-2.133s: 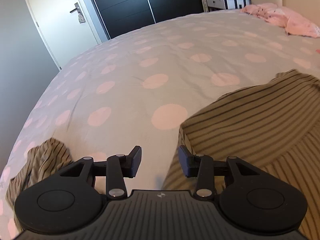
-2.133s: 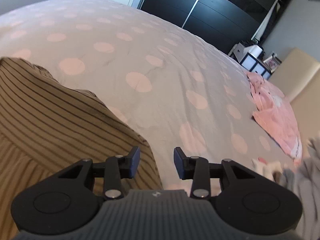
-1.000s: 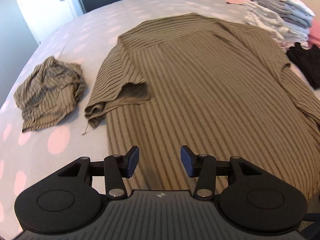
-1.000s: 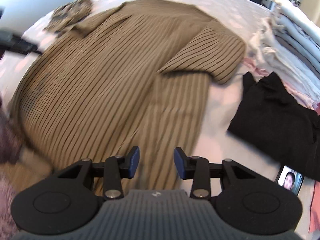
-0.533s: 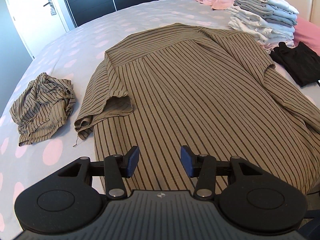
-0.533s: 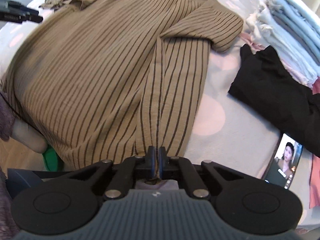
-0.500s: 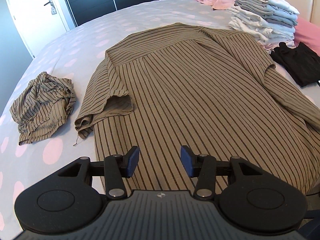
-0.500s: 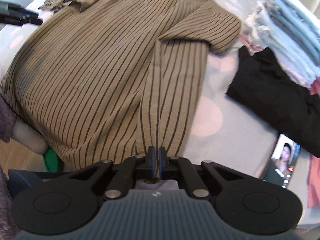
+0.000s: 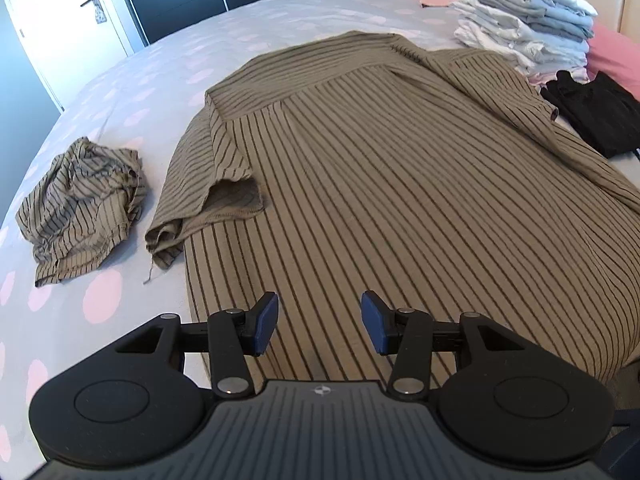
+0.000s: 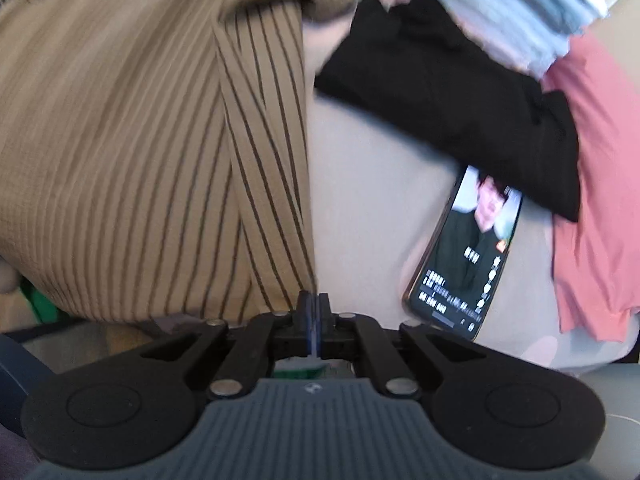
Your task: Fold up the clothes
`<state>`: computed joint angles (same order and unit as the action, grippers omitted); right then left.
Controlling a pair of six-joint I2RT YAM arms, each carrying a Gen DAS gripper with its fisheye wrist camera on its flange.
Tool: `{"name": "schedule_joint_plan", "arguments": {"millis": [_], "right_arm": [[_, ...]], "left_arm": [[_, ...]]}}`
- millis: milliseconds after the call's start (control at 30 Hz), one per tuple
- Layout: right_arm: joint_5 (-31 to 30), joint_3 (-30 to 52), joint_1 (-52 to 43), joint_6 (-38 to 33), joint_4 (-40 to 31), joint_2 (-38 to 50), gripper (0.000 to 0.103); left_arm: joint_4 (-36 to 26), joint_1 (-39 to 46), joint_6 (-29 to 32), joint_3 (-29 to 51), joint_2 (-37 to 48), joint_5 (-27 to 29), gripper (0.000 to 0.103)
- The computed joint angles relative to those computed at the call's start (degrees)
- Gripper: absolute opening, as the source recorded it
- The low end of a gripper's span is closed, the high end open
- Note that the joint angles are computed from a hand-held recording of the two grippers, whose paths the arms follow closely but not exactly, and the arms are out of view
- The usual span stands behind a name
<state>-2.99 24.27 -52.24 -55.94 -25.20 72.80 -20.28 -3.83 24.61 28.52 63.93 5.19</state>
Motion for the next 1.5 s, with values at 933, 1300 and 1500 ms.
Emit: {"name": "schedule_joint_plan", "arguments": {"millis": [933,1300,1500], "right_arm": [[-4.1,-5.7,54.9,21.4,0.3,-18.4,0.037],[1.2,-5.2,53.4,22.9,1.6,-13.3,0.045],[5.6,-4.2,50.2,23.0,1.8,-6.7,0.047]], "left_arm": [[-10.7,25.3,12.7,-9.8,-3.0,3.4,0.032],[-23.2,41.4,17.6,-1.2,-6.5,9.3,0.0],[-18.2,38.1,15.1,-2.8,-1.2,2.8,0.0]]}}
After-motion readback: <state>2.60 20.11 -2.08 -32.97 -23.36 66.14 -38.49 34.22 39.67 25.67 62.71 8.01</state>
